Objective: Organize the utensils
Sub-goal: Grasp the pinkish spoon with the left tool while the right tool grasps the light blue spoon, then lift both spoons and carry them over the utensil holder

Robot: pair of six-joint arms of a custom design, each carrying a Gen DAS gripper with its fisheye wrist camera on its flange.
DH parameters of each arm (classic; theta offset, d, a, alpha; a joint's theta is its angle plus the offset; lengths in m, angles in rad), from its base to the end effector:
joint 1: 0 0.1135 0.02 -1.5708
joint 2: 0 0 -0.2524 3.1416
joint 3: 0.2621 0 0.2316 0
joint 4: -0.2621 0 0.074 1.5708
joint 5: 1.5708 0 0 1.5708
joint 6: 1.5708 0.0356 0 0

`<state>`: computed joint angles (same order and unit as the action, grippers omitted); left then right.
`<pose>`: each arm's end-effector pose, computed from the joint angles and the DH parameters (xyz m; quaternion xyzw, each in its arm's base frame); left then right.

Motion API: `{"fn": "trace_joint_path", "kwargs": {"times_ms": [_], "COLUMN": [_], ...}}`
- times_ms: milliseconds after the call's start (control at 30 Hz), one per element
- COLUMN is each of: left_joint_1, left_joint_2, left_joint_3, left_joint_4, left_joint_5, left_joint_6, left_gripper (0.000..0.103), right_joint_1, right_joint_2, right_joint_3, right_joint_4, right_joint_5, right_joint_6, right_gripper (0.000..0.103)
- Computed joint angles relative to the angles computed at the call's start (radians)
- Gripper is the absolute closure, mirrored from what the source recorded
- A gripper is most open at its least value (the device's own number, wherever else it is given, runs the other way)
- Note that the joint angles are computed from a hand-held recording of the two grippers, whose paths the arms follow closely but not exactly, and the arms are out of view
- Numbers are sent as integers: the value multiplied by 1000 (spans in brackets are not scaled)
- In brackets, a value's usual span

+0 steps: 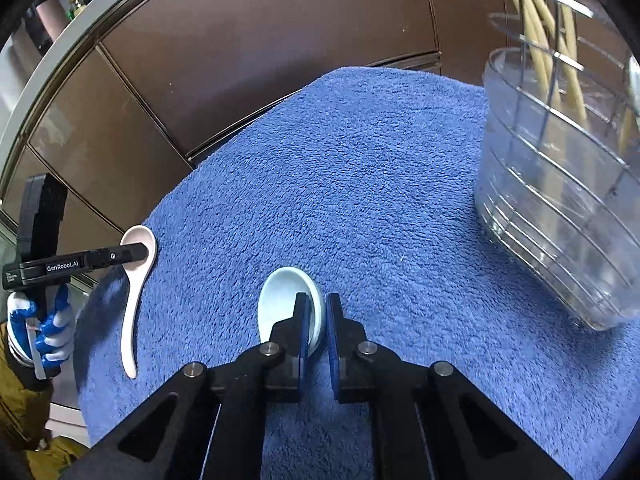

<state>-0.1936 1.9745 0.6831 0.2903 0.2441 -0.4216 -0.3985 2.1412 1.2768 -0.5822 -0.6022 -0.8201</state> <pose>0.2899 -0.0656 0.0557 -0.0744 0.9503 -0.1958 0.2305 0.3396 -0.1211 0.0922 -0.2174 0.9282 0.2088 0.2180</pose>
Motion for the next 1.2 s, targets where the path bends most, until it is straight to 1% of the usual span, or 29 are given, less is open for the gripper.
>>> {"fn": "trace_joint_path", "kwargs": {"times_ms": [167,267,367,533,633,700,800,867,1033,1067,1133,1200], "left_joint_1": [-29,-42,-60,-106,-145,-190,-279,-352,-525,-574,-637,-716], "left_joint_2": [-38,-80,-135,-247,-339,-414,-523,-573,-659,-677,-695,-713], "left_joint_3": [-65,-100,-134,-196,-224,-238,-253,-252,-233,-221,-203,-175], "left_joint_4": [81,96,95,86,56,19,-44,-81,-158,-184,-216,-261], "left_joint_5": [-42,-64,-76,-125,-163,-208,-277,-336,-468,-512,-573,-653], "left_joint_6": [-20,-18,-11,-12,-17,-12,-8,-21,-55,-64,-77,-95], "left_gripper": [93,93,94,95,95,95,95,95,95,95,95,95], "right_joint_1": [-24,-42,-78,-141,-172,-212,-305,-348,-499,-512,-577,-661], "right_joint_2": [-98,-160,-228,-351,-434,-500,-580,-609,-689,-704,-733,-742], "right_joint_3": [-125,-198,-254,-331,-393,-439,-474,-486,-489,-495,-488,-454], "right_joint_4": [67,99,99,77,80,69,-2,-25,-149,-156,-207,-305], "right_joint_5": [-4,-6,-21,-57,-80,-103,-162,-191,-276,-289,-323,-364], "right_joint_6": [-9,-21,-47,-81,-95,-125,-188,-203,-296,-297,-346,-430], "right_gripper": [95,95,95,95,95,95,95,95,95,95,95,95]}}
